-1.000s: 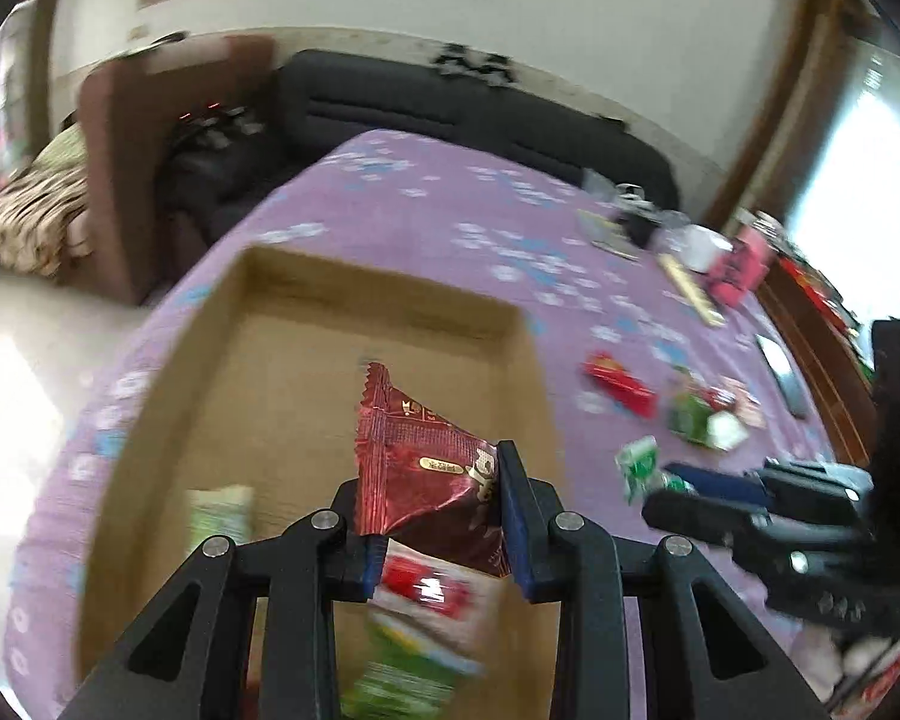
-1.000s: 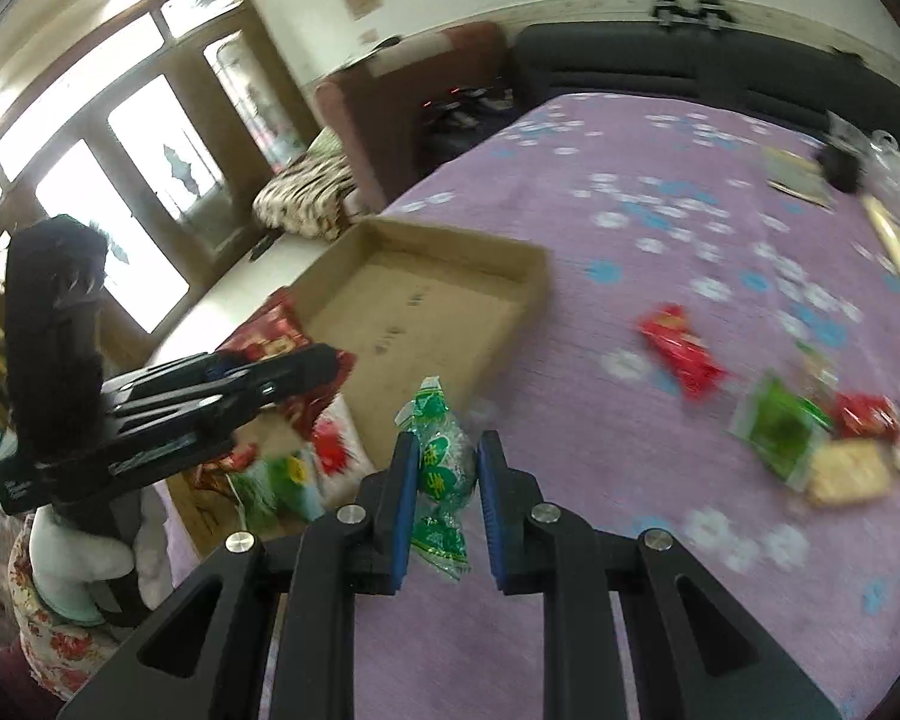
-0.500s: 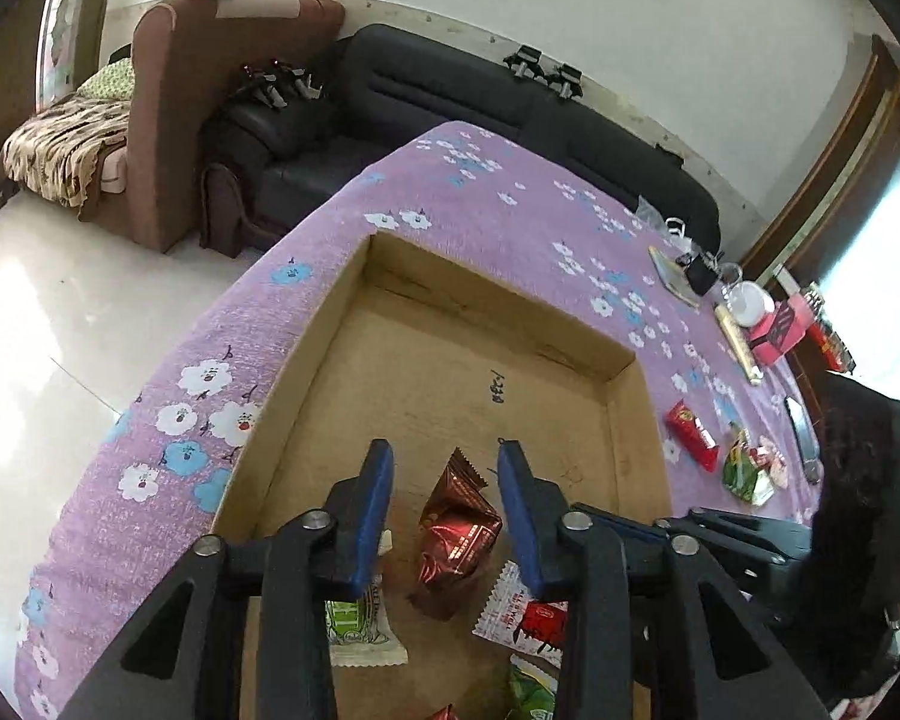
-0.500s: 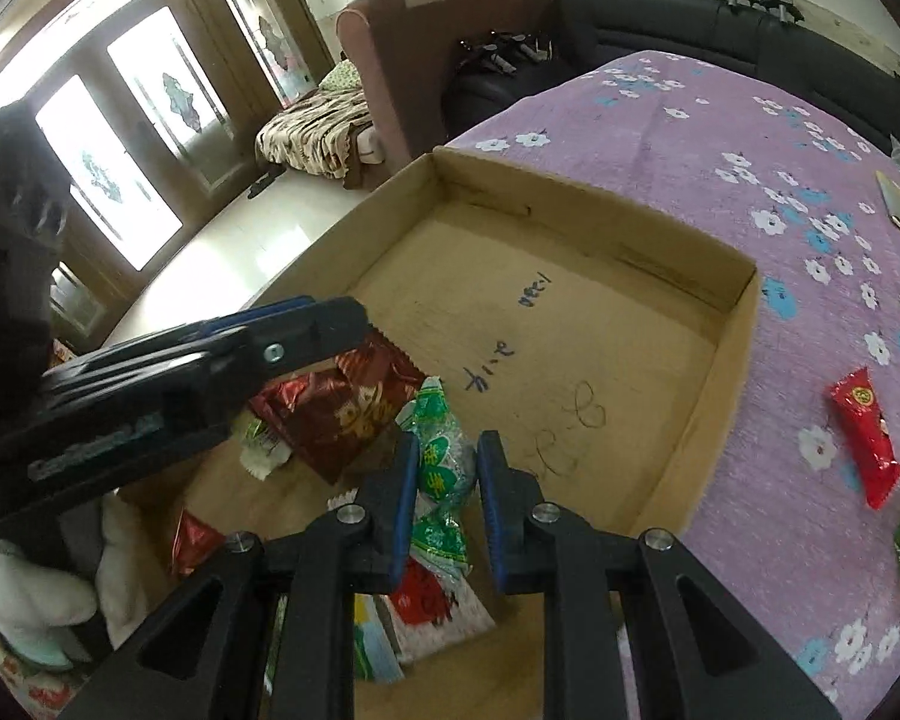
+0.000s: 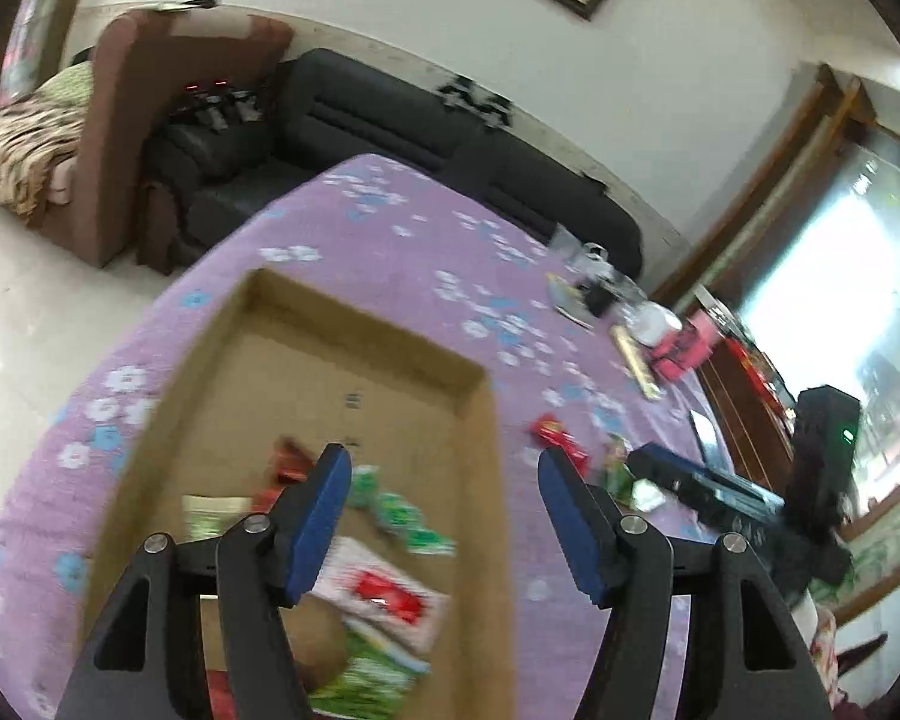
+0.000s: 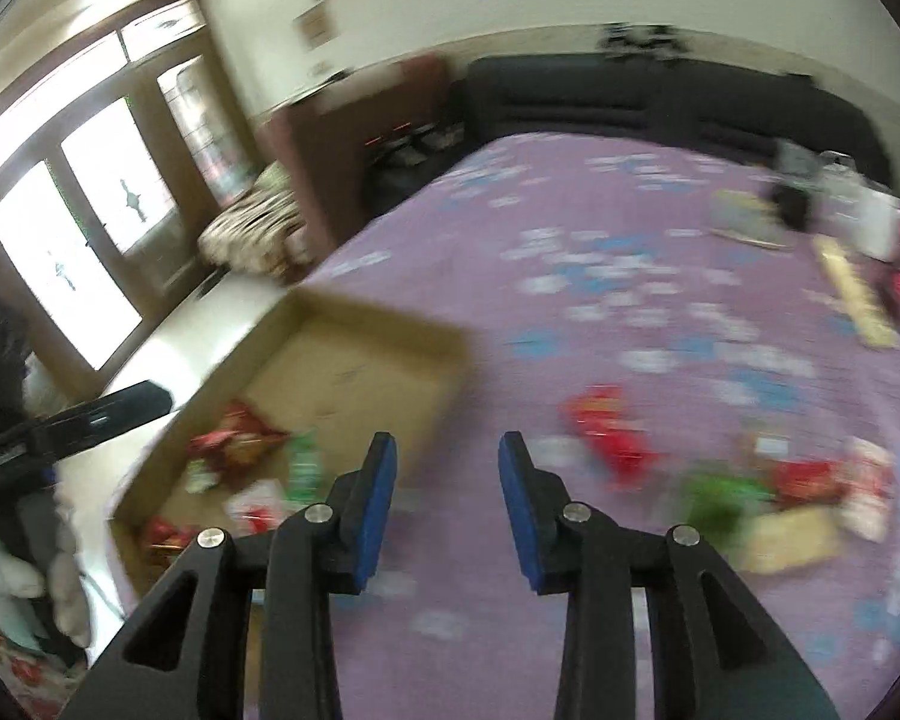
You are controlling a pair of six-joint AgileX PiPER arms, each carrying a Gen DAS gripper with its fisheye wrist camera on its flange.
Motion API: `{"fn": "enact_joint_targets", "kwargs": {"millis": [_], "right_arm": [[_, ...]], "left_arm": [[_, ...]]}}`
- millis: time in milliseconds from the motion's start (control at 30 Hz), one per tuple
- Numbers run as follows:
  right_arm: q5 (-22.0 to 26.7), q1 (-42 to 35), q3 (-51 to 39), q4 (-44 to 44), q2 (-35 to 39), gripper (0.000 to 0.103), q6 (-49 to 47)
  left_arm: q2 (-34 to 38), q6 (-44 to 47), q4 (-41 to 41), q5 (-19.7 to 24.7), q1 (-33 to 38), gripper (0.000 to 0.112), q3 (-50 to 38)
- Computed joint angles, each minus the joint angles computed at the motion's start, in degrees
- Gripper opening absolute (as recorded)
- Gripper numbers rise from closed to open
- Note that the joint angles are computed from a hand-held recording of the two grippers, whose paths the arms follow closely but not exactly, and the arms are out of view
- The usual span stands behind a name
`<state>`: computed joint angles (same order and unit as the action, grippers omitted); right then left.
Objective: Organize snacks
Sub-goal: 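Grasp red candy stick with left tool while right tool grasps green pea bag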
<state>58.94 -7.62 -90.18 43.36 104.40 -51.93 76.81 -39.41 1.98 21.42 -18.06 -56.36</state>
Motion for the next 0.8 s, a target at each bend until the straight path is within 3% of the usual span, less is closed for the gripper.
{"fn": "enact_joint_targets", "kwargs": {"millis": [200,333,400,467,600,733,767,800], "right_arm": [[4.8,-10.0,-8.2,0.9,8.5,0.035,2.7],[4.9,-10.3,-9.0,1.5,11.5,0.035,2.6],[2.3,-8.8,-8.7,1.7,11.8,0.036,1.2],[-0.4,-7.2,-8.3,0.5,11.9,0.053,-2.4],[-7.3,-2.7,-5.9,-3.7,12.3,0.065,-9.1],[-13.7,0.1,-2.6,-6.8,12.5,0.065,-11.9],[-13.3,0.1,-3.1,-7.0,12.9,0.049,-11.3],[-11.4,-0.6,-4.4,-5.5,13.6,0.046,-11.2]], "left_arm": [[11.3,-3.1,3.2,3.0,-8.6,0.068,-11.8],[17.3,-2.7,1.2,4.0,-10.6,0.068,-17.7],[19.6,-0.8,-2.0,4.5,-10.4,0.068,-20.0],[22.0,1.8,-6.1,5.2,-9.8,0.068,-22.2],[25.5,4.2,-10.7,6.6,-8.5,0.068,-25.7],[30.6,7.1,-15.3,8.6,-6.6,0.068,-30.8],[31.8,7.3,-15.7,9.3,-6.4,0.068,-32.0],[33.1,7.6,-16.2,9.9,-6.2,0.068,-33.3]]}}
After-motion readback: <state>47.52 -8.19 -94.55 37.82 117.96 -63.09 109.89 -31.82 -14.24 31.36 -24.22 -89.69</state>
